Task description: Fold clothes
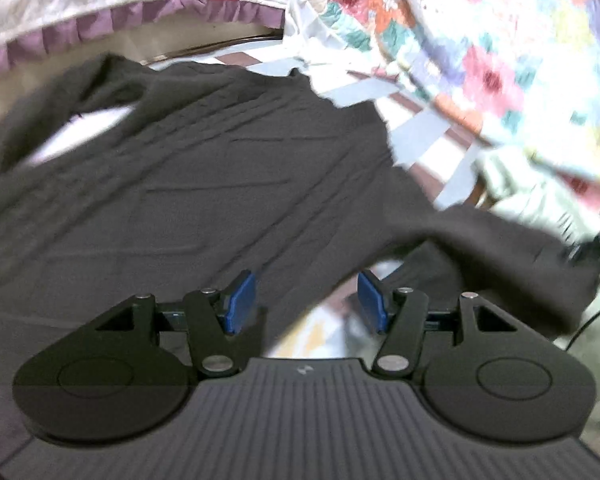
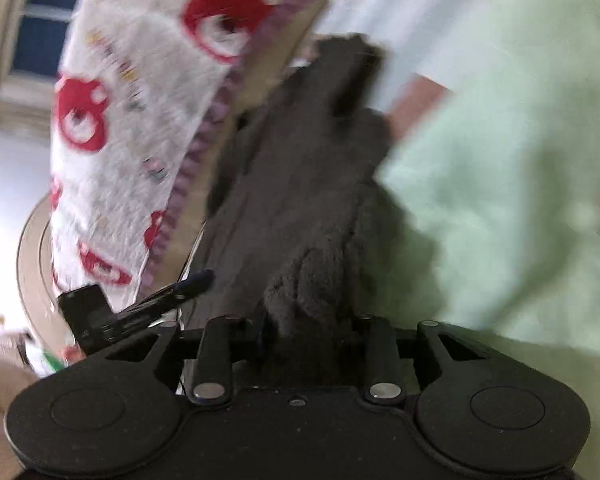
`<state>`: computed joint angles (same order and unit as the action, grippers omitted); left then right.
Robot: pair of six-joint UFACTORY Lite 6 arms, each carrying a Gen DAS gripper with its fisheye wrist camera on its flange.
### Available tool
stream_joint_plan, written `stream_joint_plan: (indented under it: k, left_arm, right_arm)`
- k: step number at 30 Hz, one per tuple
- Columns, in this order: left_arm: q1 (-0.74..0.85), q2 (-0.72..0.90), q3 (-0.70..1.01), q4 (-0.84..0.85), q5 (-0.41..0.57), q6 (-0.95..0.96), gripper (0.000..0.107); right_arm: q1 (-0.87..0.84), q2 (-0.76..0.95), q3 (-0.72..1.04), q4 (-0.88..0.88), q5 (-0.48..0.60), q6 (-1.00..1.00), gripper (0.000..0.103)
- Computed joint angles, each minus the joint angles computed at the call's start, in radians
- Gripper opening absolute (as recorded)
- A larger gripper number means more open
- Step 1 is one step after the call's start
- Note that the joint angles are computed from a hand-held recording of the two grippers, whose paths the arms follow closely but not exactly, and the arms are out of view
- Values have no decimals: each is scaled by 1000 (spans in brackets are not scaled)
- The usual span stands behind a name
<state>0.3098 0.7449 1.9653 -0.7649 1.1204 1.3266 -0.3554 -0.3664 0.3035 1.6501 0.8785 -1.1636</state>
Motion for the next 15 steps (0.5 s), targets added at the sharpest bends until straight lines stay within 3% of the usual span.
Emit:
stream_joint_plan:
  k: [2,4,5,6,11,15]
  left_arm:
    - [4,-70,-108,-9,-129,77,56]
    - [7,-156,-234,-66,-300,190,55]
    - [13,-165,-242,-91,-324,221,55]
    - [20,-152,-214,-104,-307,209,56]
    - [77,8,114,-131,5,19,56]
    - [92,-35,48,-216,46,116,58]
  right_arm:
    - [89,-78,36,-5,-93,-24,26]
    - [146,-187,21,91,-179,-123,24]
    - [170,-184,25,183,-197,-174,23]
    - [212,-140,51,282,-223,-229,21]
    - [430,250,322,665,-225,-571,20]
    - [538,557,663,696,-319,-581,20]
